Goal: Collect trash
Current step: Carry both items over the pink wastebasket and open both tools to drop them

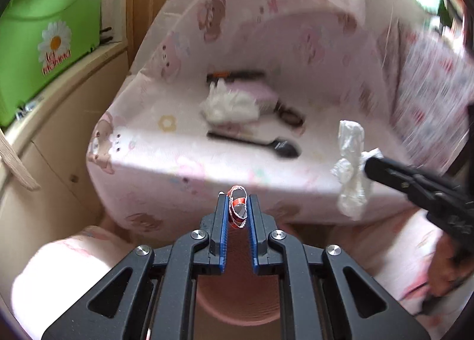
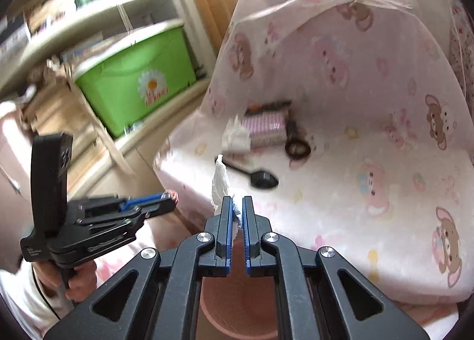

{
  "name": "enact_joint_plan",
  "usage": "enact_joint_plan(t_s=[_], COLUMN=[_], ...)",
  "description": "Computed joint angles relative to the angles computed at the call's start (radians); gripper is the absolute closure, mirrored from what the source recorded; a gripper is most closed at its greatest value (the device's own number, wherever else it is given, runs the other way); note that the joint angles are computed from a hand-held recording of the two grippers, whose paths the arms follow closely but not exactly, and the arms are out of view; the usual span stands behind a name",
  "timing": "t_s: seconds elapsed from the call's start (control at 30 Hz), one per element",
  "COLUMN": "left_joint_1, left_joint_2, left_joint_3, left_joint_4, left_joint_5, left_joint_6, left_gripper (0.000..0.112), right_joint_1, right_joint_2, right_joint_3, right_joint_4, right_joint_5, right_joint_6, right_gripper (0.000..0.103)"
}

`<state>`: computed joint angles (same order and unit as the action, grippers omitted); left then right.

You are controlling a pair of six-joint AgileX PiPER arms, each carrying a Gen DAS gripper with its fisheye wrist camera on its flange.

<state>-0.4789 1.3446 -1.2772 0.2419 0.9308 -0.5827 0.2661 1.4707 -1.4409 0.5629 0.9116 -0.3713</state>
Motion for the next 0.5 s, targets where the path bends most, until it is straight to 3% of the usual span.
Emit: enact_joint_plan(t_s=[0.1,0.3,0.5], left_joint_1=[0.026,0.053,0.103], left_joint_2=[0.023,0.093,0.144], left_joint_3=[0.011,-0.001,0.019], left_joint_4=[-0.100,-0.138,-0.250], left_joint_5=[0.004,0.079,0.089], left_joint_6=[0.063,0.063,0.129], left_gripper=[0.101,0.099,0.099], right_joint_1=[0.034,0.118,0.182], right_joint_2=[0.009,0.041,0.116], right_joint_3=[0.032,0.076,0.088], right_joint_4=[-0.050,-0.202,-0.382], right_joint_5=[0.019,0.007,0.006], right_joint_6=[0.027,0.104,0.241], right_gripper=[0.096,0.096,0.096])
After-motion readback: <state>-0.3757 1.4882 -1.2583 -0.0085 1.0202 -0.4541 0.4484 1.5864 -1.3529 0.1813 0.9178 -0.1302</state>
